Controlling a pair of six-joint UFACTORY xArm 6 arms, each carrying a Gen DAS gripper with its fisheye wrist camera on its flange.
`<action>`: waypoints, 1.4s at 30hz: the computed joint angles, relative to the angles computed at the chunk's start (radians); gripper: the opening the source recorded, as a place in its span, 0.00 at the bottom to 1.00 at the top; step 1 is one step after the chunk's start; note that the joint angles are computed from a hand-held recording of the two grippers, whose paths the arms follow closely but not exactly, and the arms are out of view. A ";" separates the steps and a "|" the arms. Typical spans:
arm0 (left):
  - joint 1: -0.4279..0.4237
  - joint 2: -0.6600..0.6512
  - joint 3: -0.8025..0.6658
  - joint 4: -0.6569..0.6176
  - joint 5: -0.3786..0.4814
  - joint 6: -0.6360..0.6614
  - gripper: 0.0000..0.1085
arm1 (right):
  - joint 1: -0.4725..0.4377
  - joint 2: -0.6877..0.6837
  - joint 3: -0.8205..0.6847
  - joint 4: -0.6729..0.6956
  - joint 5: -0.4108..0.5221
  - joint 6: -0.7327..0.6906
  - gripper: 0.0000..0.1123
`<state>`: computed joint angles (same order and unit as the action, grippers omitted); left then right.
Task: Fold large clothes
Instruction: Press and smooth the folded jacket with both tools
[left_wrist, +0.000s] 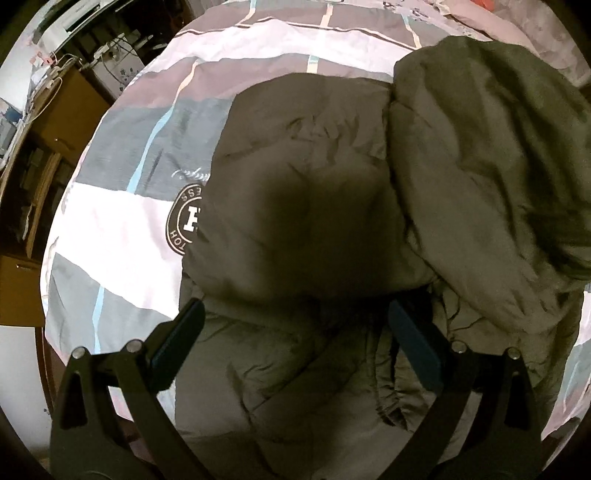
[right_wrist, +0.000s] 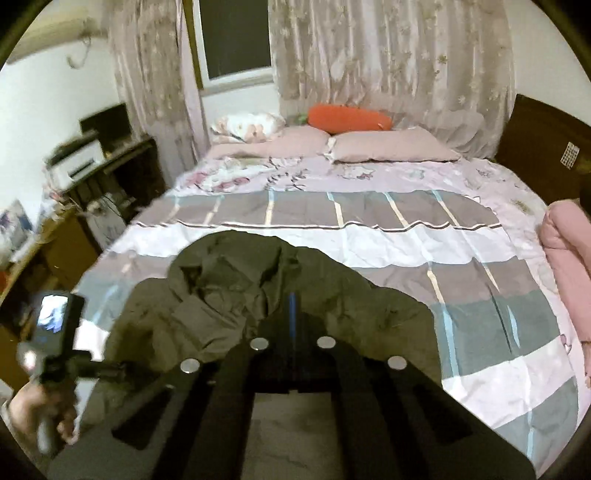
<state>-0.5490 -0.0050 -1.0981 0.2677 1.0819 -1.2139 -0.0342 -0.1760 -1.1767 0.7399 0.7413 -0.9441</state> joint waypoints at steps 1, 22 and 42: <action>-0.002 0.005 -0.010 -0.001 0.005 -0.002 0.93 | -0.030 0.005 -0.014 0.013 0.076 -0.020 0.00; -0.015 0.018 -0.018 -0.006 -0.007 -0.001 0.93 | -0.108 0.416 -0.118 0.183 0.459 0.621 0.36; -0.005 -0.127 0.085 0.075 -0.085 -0.108 0.93 | -0.244 0.081 0.118 -0.148 0.636 0.452 0.09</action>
